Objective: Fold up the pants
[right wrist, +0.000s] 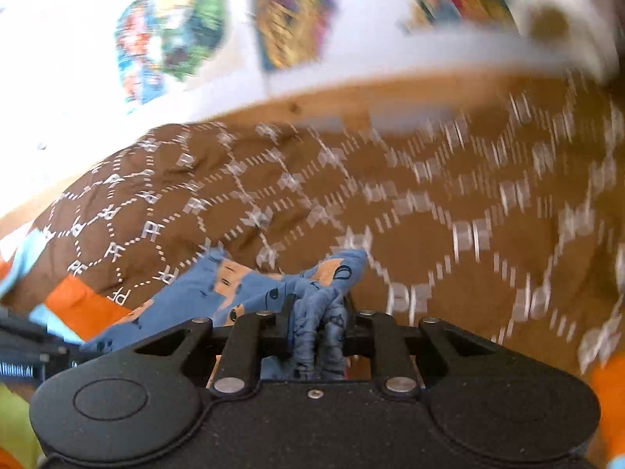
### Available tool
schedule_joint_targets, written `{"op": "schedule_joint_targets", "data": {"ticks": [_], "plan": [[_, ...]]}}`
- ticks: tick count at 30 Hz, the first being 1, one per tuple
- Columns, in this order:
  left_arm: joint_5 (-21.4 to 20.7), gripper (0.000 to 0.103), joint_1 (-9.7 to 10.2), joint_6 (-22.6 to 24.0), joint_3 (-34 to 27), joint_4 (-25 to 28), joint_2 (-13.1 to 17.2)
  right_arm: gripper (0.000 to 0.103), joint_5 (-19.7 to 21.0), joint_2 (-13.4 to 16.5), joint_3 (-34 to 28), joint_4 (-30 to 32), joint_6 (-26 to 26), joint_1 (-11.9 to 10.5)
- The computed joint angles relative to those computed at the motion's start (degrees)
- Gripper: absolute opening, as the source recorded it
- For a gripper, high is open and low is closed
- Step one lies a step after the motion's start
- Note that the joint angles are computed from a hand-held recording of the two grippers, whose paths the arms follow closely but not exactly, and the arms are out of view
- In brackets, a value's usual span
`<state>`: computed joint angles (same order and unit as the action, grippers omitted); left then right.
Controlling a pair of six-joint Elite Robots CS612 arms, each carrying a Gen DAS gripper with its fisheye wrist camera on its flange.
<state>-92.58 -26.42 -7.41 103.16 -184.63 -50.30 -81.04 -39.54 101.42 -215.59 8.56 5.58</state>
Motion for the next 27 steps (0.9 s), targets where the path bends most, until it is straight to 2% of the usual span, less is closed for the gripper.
{"op": "schedule_joint_targets", "data": {"ticks": [6, 9, 13, 18, 21, 27], "plan": [[-1.6, 0.012, -0.24, 1.3, -1.2, -1.7, -0.2, 0.019, -5.0, -0.6, 0.0, -8.0, -9.5, 1.2], [-2.3, 0.012, -0.20, 2.2, -2.7, -2.4, 0.4, 0.019, -6.7, -0.6, -1.1, -9.6, -13.0, 1.4], [-2.7, 0.013, 0.00, 2.6, -6.0, -3.2, 2.1, 0.019, -7.1, -0.1, -3.5, -8.3, -14.1, 0.8], [-2.1, 0.013, 0.02, 3.3, -10.4, -2.7, 4.7, 0.019, -7.5, 1.8, -7.8, -5.9, -15.3, 0.0], [-2.0, 0.013, 0.08, 3.5, -12.6, -2.8, 6.5, 0.019, -7.8, 3.2, -10.3, -4.5, -17.8, -0.2], [-1.6, 0.012, 0.25, 3.3, -14.7, 2.3, 8.4, 0.019, -8.6, 5.2, -13.2, 2.1, -16.3, -0.7]]}}
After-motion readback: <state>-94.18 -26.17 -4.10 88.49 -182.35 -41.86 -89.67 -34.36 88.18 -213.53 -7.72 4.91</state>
